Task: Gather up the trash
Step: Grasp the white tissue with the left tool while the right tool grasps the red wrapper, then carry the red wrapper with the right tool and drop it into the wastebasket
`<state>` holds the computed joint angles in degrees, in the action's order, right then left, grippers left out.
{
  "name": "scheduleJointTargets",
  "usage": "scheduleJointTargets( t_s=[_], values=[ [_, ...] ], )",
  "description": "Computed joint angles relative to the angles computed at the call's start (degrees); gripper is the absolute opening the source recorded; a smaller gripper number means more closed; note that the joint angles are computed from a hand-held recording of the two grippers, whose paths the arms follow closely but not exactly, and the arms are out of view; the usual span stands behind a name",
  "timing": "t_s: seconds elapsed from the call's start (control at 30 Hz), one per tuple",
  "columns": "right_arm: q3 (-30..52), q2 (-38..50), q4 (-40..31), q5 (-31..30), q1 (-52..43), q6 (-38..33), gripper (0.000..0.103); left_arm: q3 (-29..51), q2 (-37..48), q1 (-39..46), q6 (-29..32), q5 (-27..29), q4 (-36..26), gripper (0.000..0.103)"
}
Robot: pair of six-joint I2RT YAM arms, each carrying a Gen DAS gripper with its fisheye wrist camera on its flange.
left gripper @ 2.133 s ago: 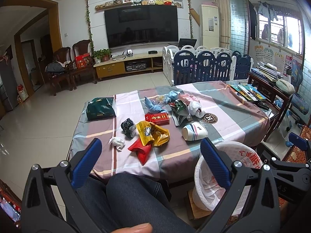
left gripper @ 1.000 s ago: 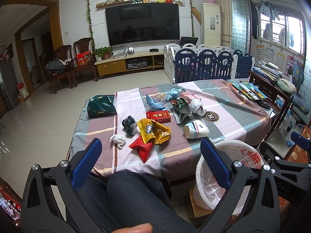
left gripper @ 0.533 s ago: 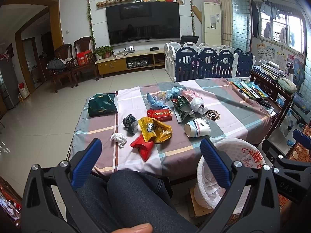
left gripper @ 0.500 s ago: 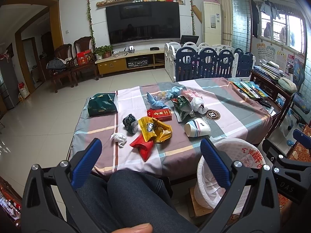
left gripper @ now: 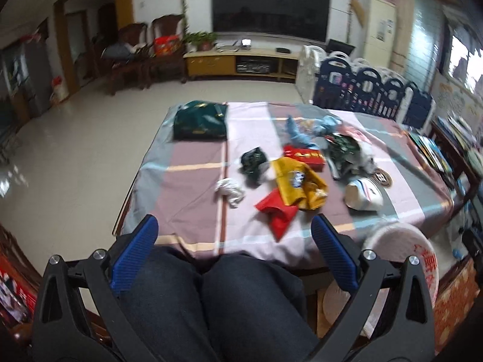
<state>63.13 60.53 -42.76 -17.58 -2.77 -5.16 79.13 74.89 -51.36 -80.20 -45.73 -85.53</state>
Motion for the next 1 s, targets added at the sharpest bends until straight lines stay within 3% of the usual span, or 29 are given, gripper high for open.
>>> scheduleJointTargets(
  t_s=[0.2,0.3,0.4,0.47,0.57,0.7,0.77,0.87,0.93,1.0],
  values=[
    [-0.71,10.59,3.85,3.92,7.29,1.27,0.100,-9.74,-5.95,10.66,8.36,5.15,10.48,0.100],
    [0.81,15.91,4.62,6.06,10.55,2.17,0.100,-14.95,-5.95,18.88,19.36,12.23,22.45,0.096],
    [2.49,19.87,4.92,6.05,12.22,3.02,0.100,-18.20,-3.27,30.14,29.36,16.79,30.77,0.082],
    [3.18,21.72,5.07,6.99,13.45,3.02,0.100,-19.80,-1.71,38.84,33.59,23.56,36.43,0.072],
    [4.66,24.51,4.87,6.79,15.60,3.65,0.100,-19.72,3.58,48.09,38.03,36.72,44.39,0.069],
    [6.50,27.09,4.47,1.96,19.47,3.46,0.099,-13.10,16.06,47.10,43.39,36.28,45.92,0.067],
    [7.32,28.30,5.03,1.56,22.81,3.07,0.097,-11.10,20.60,47.03,44.68,38.07,46.84,0.035],
    [8.87,30.66,5.51,-0.21,26.21,2.52,0.092,-11.95,21.80,48.24,45.38,43.01,50.68,0.023],
    [10.69,33.59,5.82,-1.45,28.88,2.10,0.080,-12.49,20.72,47.97,45.82,42.03,51.00,0.020],
    [12.86,37.07,5.67,-0.61,31.26,1.73,0.076,-13.76,17.90,48.02,45.84,40.29,50.70,0.020]
  ],
)
